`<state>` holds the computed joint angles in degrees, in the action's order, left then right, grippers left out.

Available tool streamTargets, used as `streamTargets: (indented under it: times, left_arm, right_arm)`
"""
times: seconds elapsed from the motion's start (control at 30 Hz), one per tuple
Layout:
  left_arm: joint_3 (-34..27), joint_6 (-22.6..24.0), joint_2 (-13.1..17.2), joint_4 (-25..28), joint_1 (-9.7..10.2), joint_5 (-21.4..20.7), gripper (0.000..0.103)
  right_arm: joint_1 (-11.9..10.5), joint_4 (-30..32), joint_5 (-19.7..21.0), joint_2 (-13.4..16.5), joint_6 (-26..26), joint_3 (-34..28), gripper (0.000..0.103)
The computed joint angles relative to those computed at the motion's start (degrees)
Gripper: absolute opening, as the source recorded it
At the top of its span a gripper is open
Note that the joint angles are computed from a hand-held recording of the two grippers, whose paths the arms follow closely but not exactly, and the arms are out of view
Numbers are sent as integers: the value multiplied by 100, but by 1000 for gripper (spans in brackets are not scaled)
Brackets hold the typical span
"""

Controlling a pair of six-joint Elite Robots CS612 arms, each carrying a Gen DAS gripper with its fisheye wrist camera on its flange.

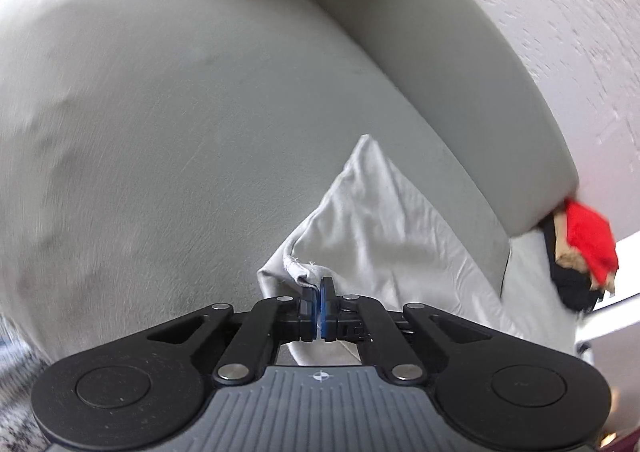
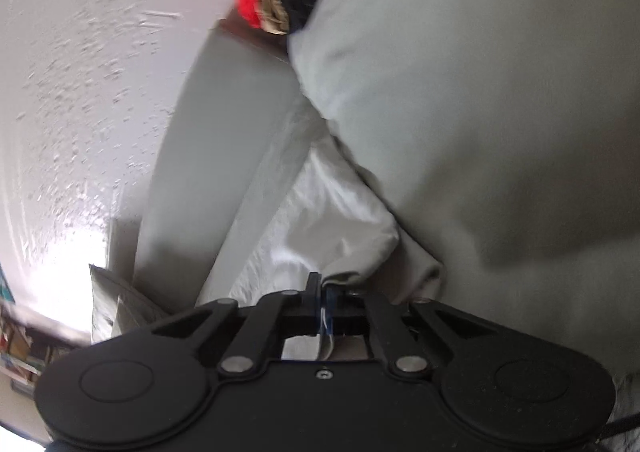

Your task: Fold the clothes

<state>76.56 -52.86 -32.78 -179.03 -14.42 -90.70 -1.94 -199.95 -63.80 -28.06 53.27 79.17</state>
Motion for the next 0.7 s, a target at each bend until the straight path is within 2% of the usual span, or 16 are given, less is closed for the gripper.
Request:
streamTargets:
  times: [0.07, 0.17, 0.23, 0.3, 0.37, 0.47, 0.53, 0.57, 0.63, 0.7]
  left_arm:
    - [33, 100, -23, -166, 16, -34, 0]
    - [70, -386, 6, -586, 165, -510, 0]
    - [53, -705, 33, -774, 254, -783, 0]
    - [15, -622, -13, -519, 271, -806, 0]
    - [-22, -79, -150, 286, 225, -594, 0]
    - [-205, 860, -279, 1724, 77, -14, 0]
    - [-338, 1338, -276, 2394, -52, 419, 2]
    - [-360, 1533, -283, 2565, -117, 657, 3]
    - [-295, 1924, -341, 2620, -258, 1239, 19]
    - [-76, 2176, -451, 2394, -365, 1715, 22]
  right_arm:
    - [-10, -143, -5, -23, -97, 1, 2]
    - [-68, -275, 63, -69, 219, 27, 2]
    - [-89, 107, 7, -190, 157, 80, 2]
    - [-48, 1061, -191, -405, -477, 138, 2]
    - [5, 1945, -446, -573, -1049, 128, 2]
    - [110, 2619, -711, -638, -1782, 77, 2]
    - [180, 3032, -904, -668, -2212, 27, 2]
    - [199, 3165, -949, -674, -2330, 11, 4]
    - [230, 3280, -1109, -725, -2466, 57, 9]
    - [238, 3272, -1231, -828, -2506, 184, 24]
